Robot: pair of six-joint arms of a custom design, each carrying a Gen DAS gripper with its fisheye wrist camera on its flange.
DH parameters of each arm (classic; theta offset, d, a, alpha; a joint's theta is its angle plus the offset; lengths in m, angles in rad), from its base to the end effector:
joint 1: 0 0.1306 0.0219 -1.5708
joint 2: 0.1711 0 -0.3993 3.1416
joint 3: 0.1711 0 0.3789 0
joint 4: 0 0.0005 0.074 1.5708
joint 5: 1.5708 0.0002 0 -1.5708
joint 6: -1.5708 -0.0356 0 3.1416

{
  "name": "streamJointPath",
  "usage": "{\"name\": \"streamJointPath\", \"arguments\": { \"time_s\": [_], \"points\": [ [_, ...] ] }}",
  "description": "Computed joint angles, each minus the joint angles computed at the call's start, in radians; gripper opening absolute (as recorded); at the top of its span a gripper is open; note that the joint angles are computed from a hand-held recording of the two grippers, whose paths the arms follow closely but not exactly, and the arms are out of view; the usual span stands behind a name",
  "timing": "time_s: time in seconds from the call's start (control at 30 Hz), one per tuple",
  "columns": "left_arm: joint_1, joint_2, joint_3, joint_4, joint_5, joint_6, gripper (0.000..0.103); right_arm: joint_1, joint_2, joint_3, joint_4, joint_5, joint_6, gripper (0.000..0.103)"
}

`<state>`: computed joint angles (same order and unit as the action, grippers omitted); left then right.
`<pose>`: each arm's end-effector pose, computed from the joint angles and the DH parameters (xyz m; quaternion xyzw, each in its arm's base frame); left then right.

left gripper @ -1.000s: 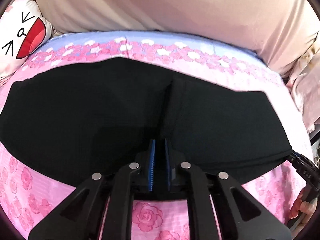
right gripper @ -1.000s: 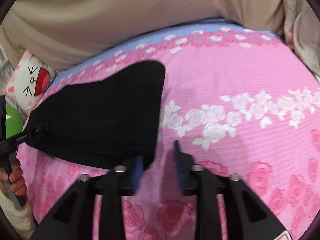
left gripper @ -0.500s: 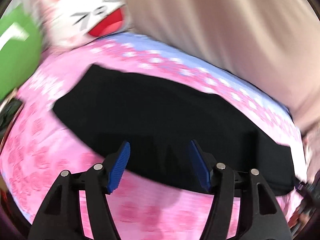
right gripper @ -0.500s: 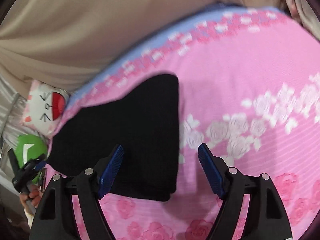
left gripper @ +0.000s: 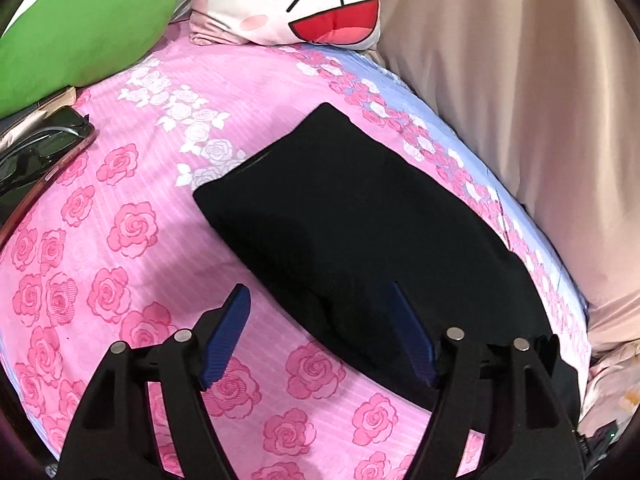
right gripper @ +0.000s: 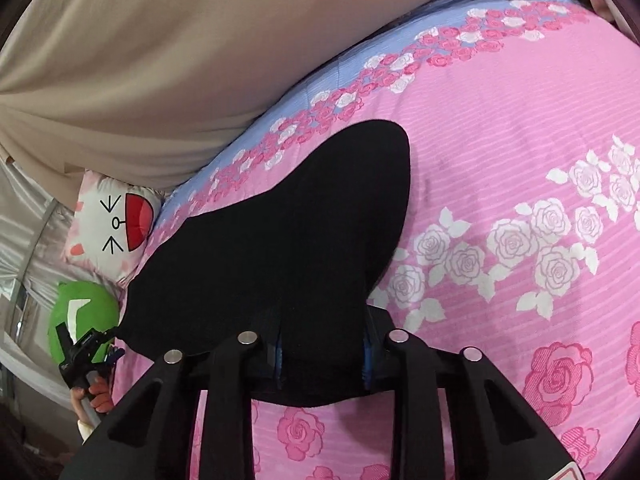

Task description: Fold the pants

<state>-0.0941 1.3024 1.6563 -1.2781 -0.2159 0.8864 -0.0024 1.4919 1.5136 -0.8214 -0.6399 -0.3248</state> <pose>0.4028 -0.0309 0.5724 -0.3953 0.8565 -0.0586 0.3267 0.5089 0.0195 0.4627 0.0266 0.8871 0.3449 0.3056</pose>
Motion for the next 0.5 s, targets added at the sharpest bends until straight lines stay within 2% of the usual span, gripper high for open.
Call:
{"name": "streamJointPath", "arguments": {
  "time_s": [0.23, 0.37, 0.5],
  "points": [
    [-0.057, 0.034, 0.059, -0.051, -0.063, -0.003, 0.070, -0.014, -0.051, -0.018, -0.011, 0.150, 0.074, 0.015],
    [-0.108, 0.059, 0.112, -0.082, -0.107, -0.010, 0.071, -0.053, -0.057, -0.025, -0.026, 0.115, 0.115, 0.014],
    [-0.156, 0.090, 0.159, -0.104, -0.125, -0.013, 0.071, -0.084, -0.075, -0.040, -0.032, 0.118, 0.156, 0.014]
  ]
}}
